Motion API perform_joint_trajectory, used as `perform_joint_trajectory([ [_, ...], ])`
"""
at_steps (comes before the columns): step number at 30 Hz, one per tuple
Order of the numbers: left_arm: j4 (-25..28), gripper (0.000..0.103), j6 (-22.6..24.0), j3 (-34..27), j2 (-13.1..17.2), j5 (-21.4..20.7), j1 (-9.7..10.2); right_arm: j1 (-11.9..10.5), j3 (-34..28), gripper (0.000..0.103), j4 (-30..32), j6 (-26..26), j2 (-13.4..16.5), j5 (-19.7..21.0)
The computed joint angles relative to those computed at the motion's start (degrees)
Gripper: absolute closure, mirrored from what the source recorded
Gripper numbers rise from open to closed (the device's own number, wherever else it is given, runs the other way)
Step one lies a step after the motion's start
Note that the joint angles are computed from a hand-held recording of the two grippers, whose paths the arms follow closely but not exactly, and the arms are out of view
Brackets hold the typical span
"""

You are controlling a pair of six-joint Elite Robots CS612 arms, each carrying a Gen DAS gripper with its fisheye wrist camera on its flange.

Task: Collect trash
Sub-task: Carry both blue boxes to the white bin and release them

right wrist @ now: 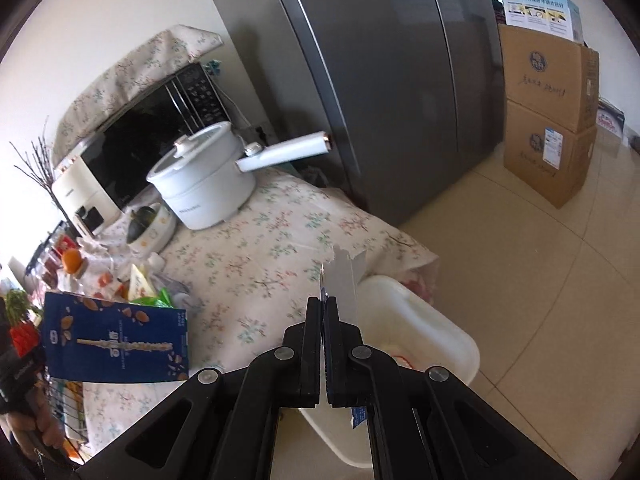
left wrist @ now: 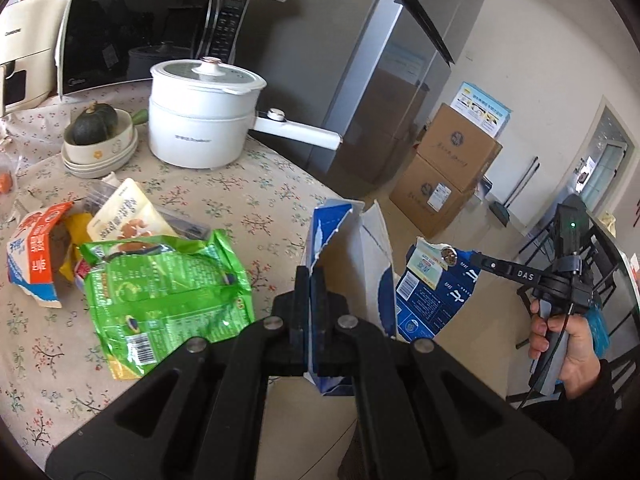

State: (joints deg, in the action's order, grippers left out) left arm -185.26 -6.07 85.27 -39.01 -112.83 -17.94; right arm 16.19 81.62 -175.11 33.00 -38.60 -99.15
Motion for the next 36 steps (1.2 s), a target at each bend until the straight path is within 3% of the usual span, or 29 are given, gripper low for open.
perform_joint_trajectory([
  [4,1.4,0.102,2.3,-0.1,0.6,-1.1,-1.56,-0.6,0.4,0.101,3.8,1.0,0.5,1.0],
  [10,3.0,0.102,5.1,-0.9,1.6,-1.6,-3.66,-1.5,1.0,0.099,3.7,3.1,1.0,4.1],
  [12,3.7,0.102,5.7,-1.2,1.9,-1.7,-4.18,-1.7,1.0,0.091,4.0,4.2,1.1,4.8],
  [14,4.2,0.102,6.1,-1.8,2.4,-1.6,-4.64,-1.8,1.3,0.073,4.3,4.7,1.0,4.7],
  [17,4.7,0.102,6.5,-2.6,3.0,-1.2,-5.23,-1.7,2.0,0.057,4.5,5.2,0.5,3.7],
  [22,5.6,0.102,7.3,-4.3,4.4,0.2,-6.39,-1.7,3.1,0.049,5.7,5.9,-0.3,2.4],
  [31,6.6,0.102,9.3,-5.6,6.0,2.4,-7.66,-1.9,4.9,0.046,6.0,6.5,-1.4,0.8],
  [32,6.2,0.1,9.6,-5.4,6.0,3.1,-7.79,-1.9,5.0,0.045,6.0,6.6,-1.4,0.7],
  [33,6.4,0.087,10.2,-5.4,5.9,3.8,-7.93,-1.9,5.1,0.044,6.1,6.6,-1.5,0.6],
  [34,6.6,0.064,10.6,-5.5,5.9,4.4,-8.02,-1.9,5.1,0.042,6.1,6.8,-1.5,0.5],
  [36,5.4,0.036,10.3,-5.0,5.8,6.2,-8.16,-1.9,5.2,0.039,6.2,6.9,-1.6,0.3],
])
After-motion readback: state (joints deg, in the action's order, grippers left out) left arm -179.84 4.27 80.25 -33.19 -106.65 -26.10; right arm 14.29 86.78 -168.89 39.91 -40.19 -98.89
